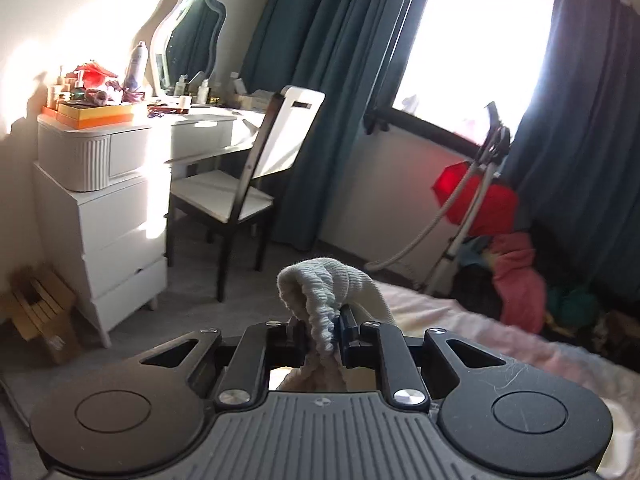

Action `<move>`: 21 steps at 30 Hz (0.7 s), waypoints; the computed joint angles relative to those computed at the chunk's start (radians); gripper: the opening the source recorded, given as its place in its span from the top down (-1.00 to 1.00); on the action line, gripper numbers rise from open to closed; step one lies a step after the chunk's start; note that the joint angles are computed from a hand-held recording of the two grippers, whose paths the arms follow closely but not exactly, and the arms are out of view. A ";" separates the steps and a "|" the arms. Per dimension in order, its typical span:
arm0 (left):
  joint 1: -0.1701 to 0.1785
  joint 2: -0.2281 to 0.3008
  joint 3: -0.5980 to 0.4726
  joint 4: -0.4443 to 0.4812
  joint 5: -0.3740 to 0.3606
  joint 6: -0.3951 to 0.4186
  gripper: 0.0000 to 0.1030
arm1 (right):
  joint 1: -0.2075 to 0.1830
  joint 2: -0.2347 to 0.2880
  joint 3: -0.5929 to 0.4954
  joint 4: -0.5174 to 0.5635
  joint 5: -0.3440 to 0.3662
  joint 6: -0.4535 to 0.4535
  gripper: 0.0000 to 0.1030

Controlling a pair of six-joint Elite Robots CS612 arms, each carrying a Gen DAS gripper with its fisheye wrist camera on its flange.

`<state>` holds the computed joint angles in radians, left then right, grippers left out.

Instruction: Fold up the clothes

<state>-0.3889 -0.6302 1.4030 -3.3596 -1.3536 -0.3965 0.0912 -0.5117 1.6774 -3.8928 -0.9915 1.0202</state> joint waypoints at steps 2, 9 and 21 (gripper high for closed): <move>0.012 0.042 -0.037 0.066 0.008 -0.014 0.65 | 0.017 0.013 -0.033 0.106 -0.007 -0.064 0.56; 0.025 0.094 -0.058 0.123 0.000 -0.074 0.34 | 0.022 0.000 -0.031 0.243 0.005 -0.274 0.52; -0.079 -0.062 0.246 -0.183 0.084 0.094 -0.77 | -0.025 -0.165 0.215 0.114 0.000 -0.583 -0.52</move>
